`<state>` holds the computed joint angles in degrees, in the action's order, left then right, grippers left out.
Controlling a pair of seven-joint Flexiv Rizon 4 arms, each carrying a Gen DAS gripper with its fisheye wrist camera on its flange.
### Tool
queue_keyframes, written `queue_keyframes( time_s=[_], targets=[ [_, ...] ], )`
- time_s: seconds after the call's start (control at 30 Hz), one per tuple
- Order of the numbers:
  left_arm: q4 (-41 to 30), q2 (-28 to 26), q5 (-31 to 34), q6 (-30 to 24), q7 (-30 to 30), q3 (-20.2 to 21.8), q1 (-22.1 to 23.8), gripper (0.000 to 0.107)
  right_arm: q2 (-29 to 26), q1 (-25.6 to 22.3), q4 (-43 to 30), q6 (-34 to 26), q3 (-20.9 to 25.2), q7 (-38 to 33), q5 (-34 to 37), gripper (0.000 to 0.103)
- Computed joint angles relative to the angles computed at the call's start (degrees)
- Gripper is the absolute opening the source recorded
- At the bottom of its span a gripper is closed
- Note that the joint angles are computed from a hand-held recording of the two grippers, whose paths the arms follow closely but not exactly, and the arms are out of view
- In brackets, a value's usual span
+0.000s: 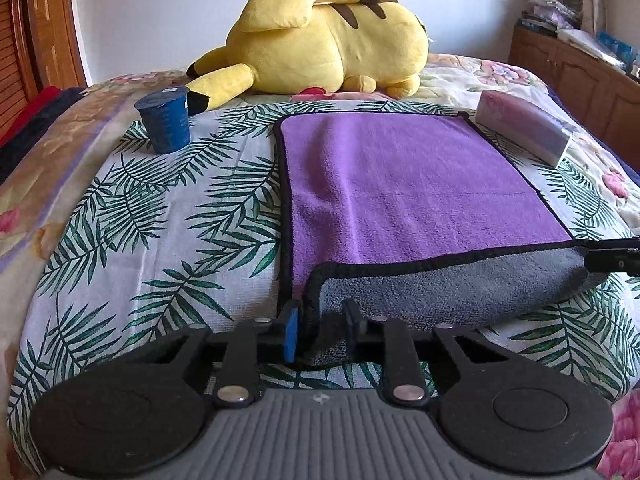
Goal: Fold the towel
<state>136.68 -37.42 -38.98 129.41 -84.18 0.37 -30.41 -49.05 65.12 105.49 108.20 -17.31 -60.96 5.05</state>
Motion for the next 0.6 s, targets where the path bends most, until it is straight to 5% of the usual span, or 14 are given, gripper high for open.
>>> queue_keyframes(
  time_s=[0.1,0.43,0.6],
  targets=[
    [0.02,-0.04,0.31,0.14,-0.05,-0.02,0.02,0.018,-0.09,0.20,-0.01,-0.49,-0.39,0.02,0.01,0.029],
    [-0.15,-0.28,-0.04,0.07,0.61,0.13,-0.31,0.017,-0.33,0.42,0.32,-1.62,-1.13,1.29,-1.44,0.022],
    [-0.18,-0.53,0.26,0.53,0.81,0.05,-0.26,0.014,-0.49,0.41,0.34,-1.46,-1.21,0.95,-1.93,0.007]
  ],
)
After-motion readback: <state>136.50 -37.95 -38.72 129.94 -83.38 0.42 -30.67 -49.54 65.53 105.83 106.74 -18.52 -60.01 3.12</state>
